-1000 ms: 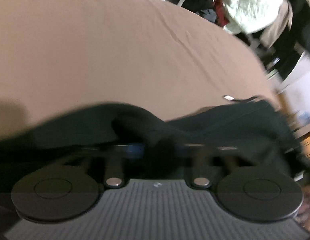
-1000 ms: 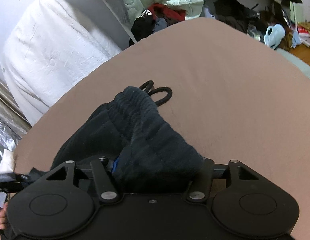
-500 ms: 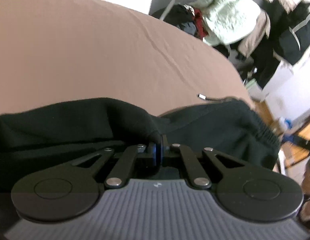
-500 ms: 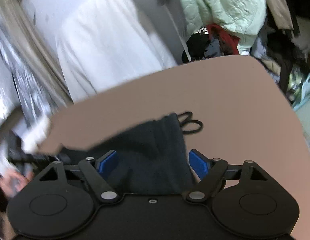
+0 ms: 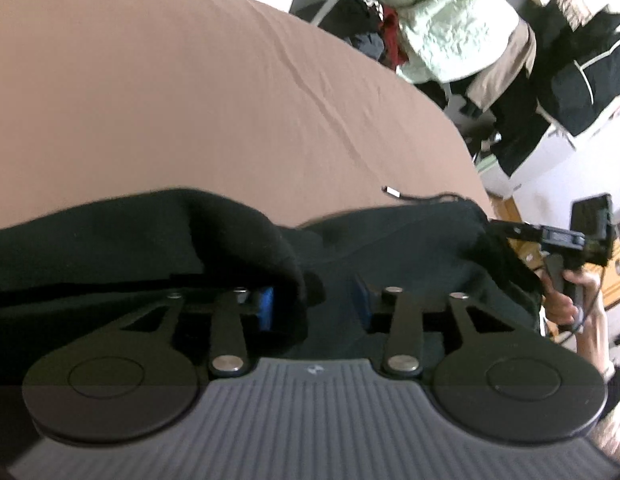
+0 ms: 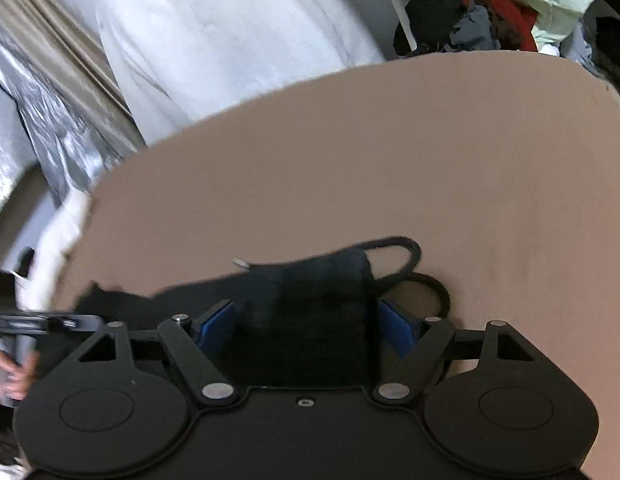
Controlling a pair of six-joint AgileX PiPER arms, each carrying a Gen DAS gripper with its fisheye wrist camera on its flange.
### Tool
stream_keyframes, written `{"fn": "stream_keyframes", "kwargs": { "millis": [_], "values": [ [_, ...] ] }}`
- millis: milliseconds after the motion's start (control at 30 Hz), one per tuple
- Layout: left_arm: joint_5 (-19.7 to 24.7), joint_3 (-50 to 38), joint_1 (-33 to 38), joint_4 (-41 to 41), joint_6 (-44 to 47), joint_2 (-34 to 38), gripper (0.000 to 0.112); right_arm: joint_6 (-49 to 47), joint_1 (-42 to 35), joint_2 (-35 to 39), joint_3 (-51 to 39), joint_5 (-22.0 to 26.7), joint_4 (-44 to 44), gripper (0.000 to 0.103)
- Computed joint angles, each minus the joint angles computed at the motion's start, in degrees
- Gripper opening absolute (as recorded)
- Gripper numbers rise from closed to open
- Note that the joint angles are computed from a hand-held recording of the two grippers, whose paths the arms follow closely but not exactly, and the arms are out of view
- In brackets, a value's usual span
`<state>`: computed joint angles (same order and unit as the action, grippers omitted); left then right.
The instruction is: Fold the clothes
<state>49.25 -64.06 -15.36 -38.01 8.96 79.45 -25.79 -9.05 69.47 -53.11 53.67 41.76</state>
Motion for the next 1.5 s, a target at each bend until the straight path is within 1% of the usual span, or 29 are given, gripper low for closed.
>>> {"fn": "stream_keyframes", "kwargs": {
  "millis": [33, 67, 100, 133, 167, 233, 333, 467, 567, 633, 667, 700, 733, 767, 800, 833, 867, 900, 967, 1033, 1100, 1133, 1233, 1267, 1300, 1367, 1400, 1467, 1500],
  "values": [
    [-1.15, 0.33, -0.83, 0.95, -0.85, 0.02, 0.044, -1.30, 0.34, 0.67, 0.99, -1.08, 0.96, 0.080],
    [-1.58, -0.36, -1.83, 3.31, -1.79, 0.20, 0.037, -4.72, -0.29, 0.62, 2.50, -1.56, 4.20, 0.056],
    [-1.35, -2.00, -3.05, 7.00, -3.41, 0.50, 0.013, -8.57, -1.02, 0.61, 4.12, -1.92, 7.76, 0.042],
    [-1.54, -3.39, -4.52, 10.93, -5.21, 0.78, 0.003, -12.80, -1.87, -0.91, 6.01, -3.00, 11.10, 0.040],
    [-1.40, -5.68, -5.18, 14.26, -6.11, 1.23, 0.003, -17.32, -2.84, -2.32, 7.85, -3.75, 14.72, 0.027],
    [-0.86, -11.19, -4.28, 17.15, -5.22, 3.19, 0.004, -26.60, -8.22, -5.08, 11.87, -2.24, 24.83, 0.020],
    [1.29, -18.21, -2.34, 17.40, -5.39, 9.29, 0.004, -26.91, -10.18, -6.21, 13.61, -4.51, 27.04, 0.020],
    [0.81, -19.94, -5.07, 23.61, -9.46, 17.13, 0.007, -20.44, 0.39, -5.26, 14.19, -17.28, 19.59, 0.020],
    [-0.08, -19.28, -2.27, 18.54, -7.84, 17.54, 0.009, -18.20, 1.68, -4.54, 14.53, -19.53, 18.43, 0.022],
    [0.82, -18.66, 1.35, 12.19, -4.67, 15.62, 0.009, -8.84, 3.13, -4.74, 13.25, -20.50, 11.40, 0.025],
    [1.37, -18.53, 3.07, 9.42, -2.88, 14.42, 0.009, -3.11, 3.52, -4.92, 12.27, -20.19, 7.03, 0.031],
    [1.61, -18.37, 4.36, 7.42, -0.96, 13.17, 0.009, 2.62, 3.86, -5.00, 11.13, -19.49, 2.64, 0.047],
    [0.37, -17.72, 4.88, 7.38, -0.27, 11.55, 0.012, 8.35, 4.30, -5.05, 9.96, -18.65, -1.76, 0.055],
    [-2.09, -16.62, 5.00, 8.55, -0.44, 9.41, 0.034, 14.08, 4.69, -5.03, 8.62, -17.35, -5.97, 0.062],
    [-5.48, -15.11, 5.14, 9.57, -0.80, 7.19, 0.068, 19.81, 4.30, -5.72, 7.54, -15.33, -7.94, 0.062],
    [-10.04, -12.85, 5.43, 9.50, -0.87, 4.76, 0.080, 25.54, 5.33, -7.73, 7.01, -14.88, -12.20, 0.062],
    [-12.32, -11.74, 6.33, 8.13, -0.26, 3.15, 0.084, 31.26, 7.42, -9.80, 6.55, -15.16, -17.93, 0.062],
    [-12.32, -11.19, 6.93, 7.11, 0.39, 2.32, 0.082, 36.89, 10.01, -11.46, 6.37, -15.96, -23.66, 0.062],
    [-7.69, -12.03, 7.80, 7.45, 0.26, 1.49, 0.078, 44.22, 15.45, -15.32, 5.41, -15.56, -35.12, 0.062],
    [-4.34, -11.84, 6.81, 11.13, -2.20, -0.14, 0.077, 54.04, 26.22, -18.63, 4.17, -12.96, -46.58, 0.062],
    [-4.36, -5.81, 1.23, 22.10, -9.22, -5.59, 0.079, 62.34, 37.68, -20.88, 2.77, -9.85, -57.45, 0.063],
    [-3.98, -2.65, -1.97, 27.83, -12.78, -8.25, 0.079, 63.71, 43.41, -21.30, 3.82, -11.03, -60.30, 0.063],
    [-1.08, 4.68, -11.71, 45.01, -25.66, -11.92, 0.079, 76.73, 60.60, -17.23, 3.25, -11.03, -71.52, 0.065],
    [1.01, 6.00, -13.67, 50.72, -31.32, -11.38, 0.079, 81.84, 65.62, -14.19, 2.40, -9.13, -76.61, 0.065],
    [2.43, 7.40, -14.50, 55.57, -36.61, -11.01, 0.077, 84.65, 68.50, -11.06, 1.67, -9.17, -79.41, 0.065],
    [3.88, 9.13, -12.79, 60.38, -41.61, -9.89, 0.078, 83.49, 69.67, -4.79, 0.33, -9.77, -79.28, 0.065],
    [3.14, 10.25, -10.96, 60.89, -41.32, -11.44, 0.073, 82.52, 71.03, -1.53, -1.32, -7.05, -79.77, 0.063],
    [-1.02, 12.57, -5.24, 58.34, -35.27, -18.07, 0.073, 82.02, 71.97, 2.50, -0.02, 1.14, -84.30, 0.063],
    [-2.81, 13.18, -1.77, 56.42, -30.82, -21.26, 0.074, 82.92, 70.12, 1.56, 0.48, 2.03, -83.77, 0.064]
  ]
}}
